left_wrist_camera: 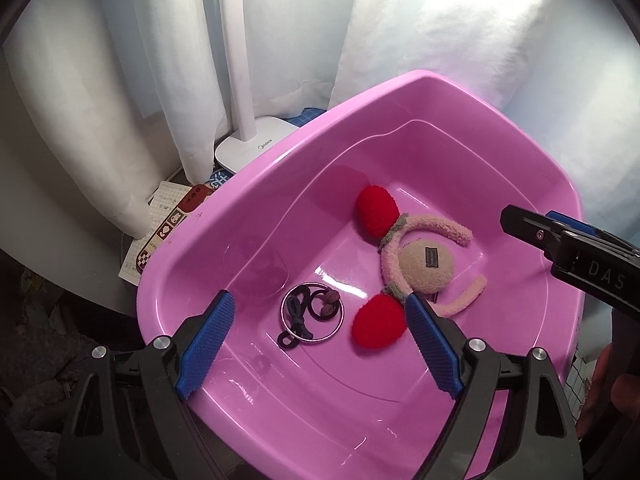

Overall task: Organize jewelry
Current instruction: 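Open the left tool over the tub while the right tool releases the pom-pom, then move both open tools back from the tub toward the remaining jewelry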

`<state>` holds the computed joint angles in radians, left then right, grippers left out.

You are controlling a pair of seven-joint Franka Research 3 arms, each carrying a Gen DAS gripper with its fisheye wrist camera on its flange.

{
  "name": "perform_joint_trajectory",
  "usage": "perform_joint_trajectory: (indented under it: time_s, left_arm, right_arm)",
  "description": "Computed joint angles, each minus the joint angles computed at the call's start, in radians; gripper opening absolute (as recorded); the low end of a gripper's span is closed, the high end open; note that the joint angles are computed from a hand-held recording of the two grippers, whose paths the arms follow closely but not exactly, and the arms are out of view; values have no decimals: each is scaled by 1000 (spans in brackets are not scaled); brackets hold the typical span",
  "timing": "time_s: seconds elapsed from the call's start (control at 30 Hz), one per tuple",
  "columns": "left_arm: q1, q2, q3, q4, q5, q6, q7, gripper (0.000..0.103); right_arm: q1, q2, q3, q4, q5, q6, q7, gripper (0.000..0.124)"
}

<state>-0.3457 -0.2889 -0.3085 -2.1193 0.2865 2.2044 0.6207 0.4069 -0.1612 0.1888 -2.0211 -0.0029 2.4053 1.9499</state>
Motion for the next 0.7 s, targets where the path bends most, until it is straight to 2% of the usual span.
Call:
perform_joint_trajectory:
  time_s: [0.33,0.7]
  left_arm:
    - [-8,-38,-7,-23,12,14,-9,85]
    - [-20,-76,-17,-44,17,19,-9,85]
  right_arm:
    - [-7,-66,10,-48,-3,4,22,74]
    - [-22,-217,38,-195,29,83,81,74]
